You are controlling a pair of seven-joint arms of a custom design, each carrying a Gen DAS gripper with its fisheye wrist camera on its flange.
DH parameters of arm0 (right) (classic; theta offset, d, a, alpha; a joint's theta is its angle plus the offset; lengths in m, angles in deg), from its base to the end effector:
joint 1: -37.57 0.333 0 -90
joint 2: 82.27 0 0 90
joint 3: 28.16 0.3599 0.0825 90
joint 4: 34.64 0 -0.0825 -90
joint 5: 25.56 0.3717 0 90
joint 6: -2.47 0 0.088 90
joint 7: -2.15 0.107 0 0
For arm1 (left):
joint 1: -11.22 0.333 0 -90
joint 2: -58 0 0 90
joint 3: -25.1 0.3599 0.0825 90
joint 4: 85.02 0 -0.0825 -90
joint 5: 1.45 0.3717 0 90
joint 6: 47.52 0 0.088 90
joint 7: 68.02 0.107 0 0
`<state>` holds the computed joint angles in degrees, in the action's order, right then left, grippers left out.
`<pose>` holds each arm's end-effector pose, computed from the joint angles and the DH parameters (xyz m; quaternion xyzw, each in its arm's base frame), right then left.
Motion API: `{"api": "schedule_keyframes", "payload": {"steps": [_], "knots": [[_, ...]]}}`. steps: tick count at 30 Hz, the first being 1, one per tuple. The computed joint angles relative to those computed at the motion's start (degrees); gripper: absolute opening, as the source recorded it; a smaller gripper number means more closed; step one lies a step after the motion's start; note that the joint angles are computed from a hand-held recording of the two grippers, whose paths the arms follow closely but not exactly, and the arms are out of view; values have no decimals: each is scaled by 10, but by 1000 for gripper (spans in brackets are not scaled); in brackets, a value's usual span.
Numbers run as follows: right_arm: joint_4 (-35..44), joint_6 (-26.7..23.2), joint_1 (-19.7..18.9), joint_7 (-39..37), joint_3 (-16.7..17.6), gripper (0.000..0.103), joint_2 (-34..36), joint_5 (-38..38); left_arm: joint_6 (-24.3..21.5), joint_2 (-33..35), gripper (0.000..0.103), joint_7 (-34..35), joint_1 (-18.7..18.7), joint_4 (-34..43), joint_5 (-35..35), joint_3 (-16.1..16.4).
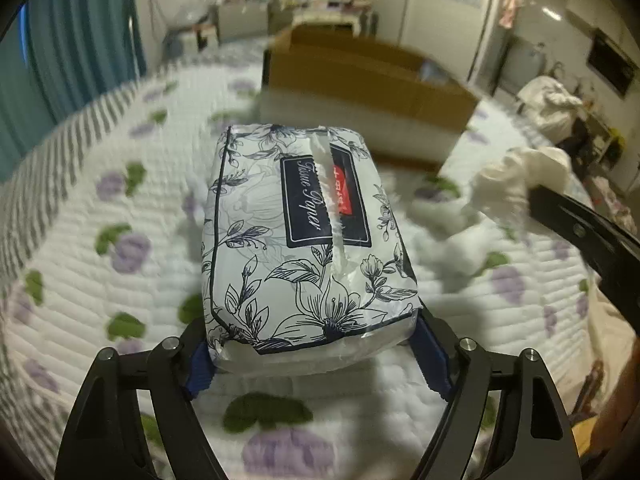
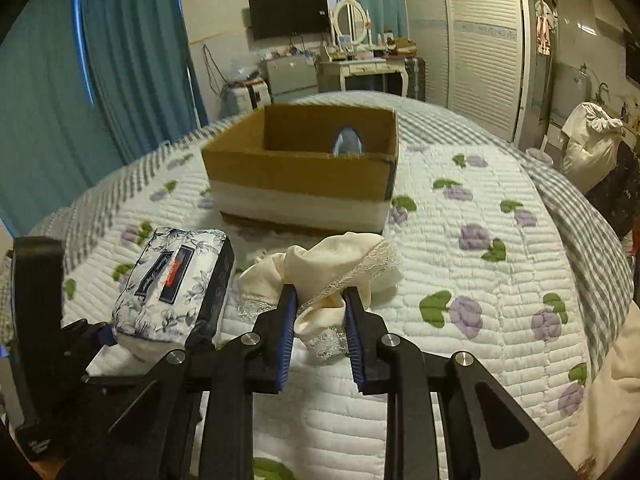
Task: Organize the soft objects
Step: 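Lower floral pack and lace cloth into the box and release both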
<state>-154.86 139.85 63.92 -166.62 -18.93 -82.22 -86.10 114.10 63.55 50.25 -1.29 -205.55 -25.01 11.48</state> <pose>0.4618 0.3221 0.5037 -0.4890 0.7682 -0.3093 0.2739 0.5465 -0.2411 0.4929 -0.4449 0.8342 -0.3013 0.1238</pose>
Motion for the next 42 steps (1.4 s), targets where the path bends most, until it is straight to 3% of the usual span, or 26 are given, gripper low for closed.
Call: {"api": "schedule_keyframes", "payload": {"steps": [7, 13, 18, 21, 27, 32, 39, 42], "knots": [[10, -27, -7, -15, 13, 23, -50, -22, 6, -53, 80, 116, -1, 3, -120, -2], [60, -21, -29, -72, 10, 23, -56, -48, 1, -34, 80, 138, -6, 67, -128, 4], [104, 7, -54, -107, -8, 23, -33, -52, 8, 19, 80, 113, -4, 145, -95, -1], [131, 43, -70, -124, -27, 23, -4, -43, 14, 64, 80, 73, -14, 201, -37, 0], [182, 106, -91, -193, -64, 23, 58, 7, -26, 179, 80, -9, -42, 355, 62, 9], [220, 152, -105, -255, -92, 23, 114, 67, -70, 257, 80, -38, -58, 451, 114, 15], [246, 188, -108, -305, -125, 23, 187, 146, -136, 332, 80, -70, -73, 545, 159, 24], [242, 211, -107, -308, -140, 23, 198, 166, -129, 334, 84, -65, -73, 540, 166, 21]]}}
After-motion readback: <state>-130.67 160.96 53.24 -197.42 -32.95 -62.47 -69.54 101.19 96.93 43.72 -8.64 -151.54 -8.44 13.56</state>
